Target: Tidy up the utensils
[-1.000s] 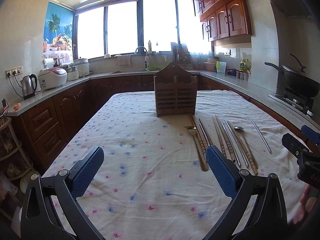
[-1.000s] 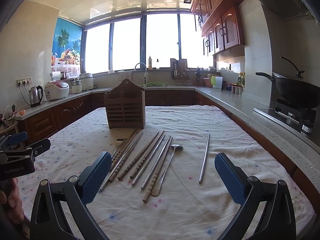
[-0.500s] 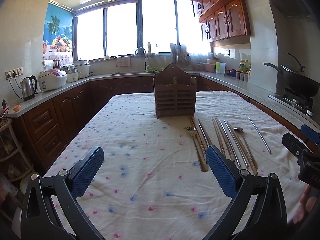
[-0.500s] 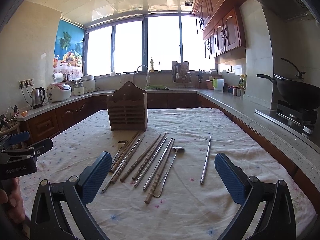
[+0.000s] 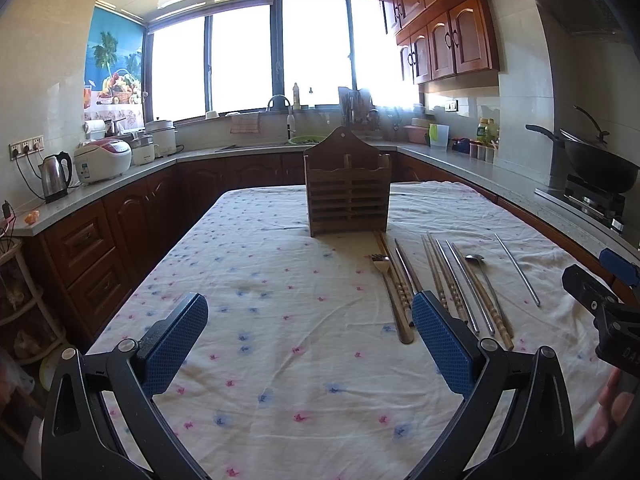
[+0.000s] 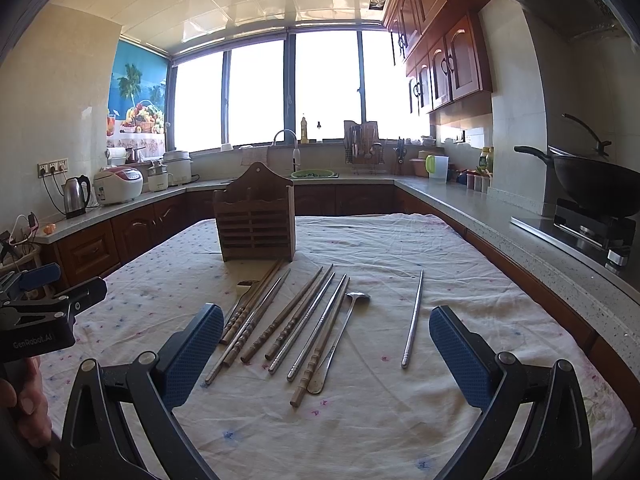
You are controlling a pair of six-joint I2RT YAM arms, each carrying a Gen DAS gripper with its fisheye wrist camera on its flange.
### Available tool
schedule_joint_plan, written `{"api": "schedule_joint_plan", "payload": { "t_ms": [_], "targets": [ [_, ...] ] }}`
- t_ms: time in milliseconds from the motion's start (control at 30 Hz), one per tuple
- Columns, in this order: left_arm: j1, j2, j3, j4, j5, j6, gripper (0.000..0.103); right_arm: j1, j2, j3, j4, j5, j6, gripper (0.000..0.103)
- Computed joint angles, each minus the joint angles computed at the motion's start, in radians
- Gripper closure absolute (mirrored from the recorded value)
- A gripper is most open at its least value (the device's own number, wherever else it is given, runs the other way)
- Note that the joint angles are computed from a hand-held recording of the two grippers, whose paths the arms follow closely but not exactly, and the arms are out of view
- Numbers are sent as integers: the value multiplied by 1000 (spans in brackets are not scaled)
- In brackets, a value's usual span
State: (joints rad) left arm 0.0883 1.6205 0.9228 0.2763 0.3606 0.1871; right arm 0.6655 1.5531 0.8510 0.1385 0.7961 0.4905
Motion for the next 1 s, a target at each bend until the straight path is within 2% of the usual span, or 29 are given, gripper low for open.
{"api": "schedule_joint_plan", "payload": {
  "t_ms": [767,1000],
  "targets": [
    [-12,34,35,-30,-1,10,0,-7,2,18,-30,-19,18,0],
    [-7,77,109,-115,18,3,0,-29,9,35,-57,-46,31,0]
  ]
}}
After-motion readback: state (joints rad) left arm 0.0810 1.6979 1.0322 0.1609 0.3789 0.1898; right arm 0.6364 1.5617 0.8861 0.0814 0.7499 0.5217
